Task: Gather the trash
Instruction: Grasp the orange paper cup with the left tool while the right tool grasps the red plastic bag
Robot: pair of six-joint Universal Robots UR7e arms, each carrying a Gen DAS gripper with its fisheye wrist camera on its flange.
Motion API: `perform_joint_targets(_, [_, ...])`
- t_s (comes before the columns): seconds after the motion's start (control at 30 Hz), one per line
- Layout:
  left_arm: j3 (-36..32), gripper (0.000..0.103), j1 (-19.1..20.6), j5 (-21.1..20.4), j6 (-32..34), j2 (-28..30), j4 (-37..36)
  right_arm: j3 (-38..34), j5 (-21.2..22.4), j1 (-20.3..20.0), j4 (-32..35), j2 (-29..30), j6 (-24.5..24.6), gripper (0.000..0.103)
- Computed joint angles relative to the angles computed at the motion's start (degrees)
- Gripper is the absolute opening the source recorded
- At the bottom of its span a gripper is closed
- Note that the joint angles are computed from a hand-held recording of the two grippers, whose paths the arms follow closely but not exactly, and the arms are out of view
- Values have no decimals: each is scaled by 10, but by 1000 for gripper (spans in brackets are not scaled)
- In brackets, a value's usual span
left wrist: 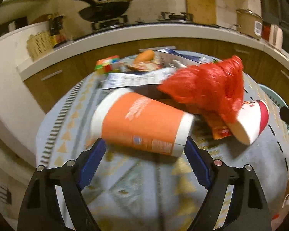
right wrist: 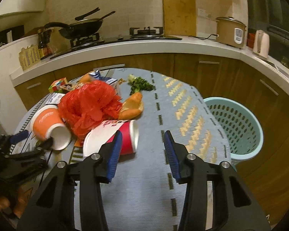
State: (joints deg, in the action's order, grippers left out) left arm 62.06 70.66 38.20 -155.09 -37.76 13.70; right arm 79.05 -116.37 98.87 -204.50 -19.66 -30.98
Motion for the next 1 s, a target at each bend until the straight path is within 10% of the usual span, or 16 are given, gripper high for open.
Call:
perform_joint_targets(0.27, [69, 80, 19, -20, -11, -76, -9, -14, 20, 4, 58, 4, 12, 42])
perform_joint_targets(0.47, [50, 89, 33, 131, -70, -93, 100, -25, 42, 11, 73, 1, -5, 57])
perform_joint_targets(0.8, [-238, 86, 76, 166, -228, 60, 315, -140, 70, 24, 180, 40, -20, 83])
perform_joint_targets(1.0, [-371, 65, 85, 175, -239, 140, 392, -219, 70, 20, 265, 70, 7, 86])
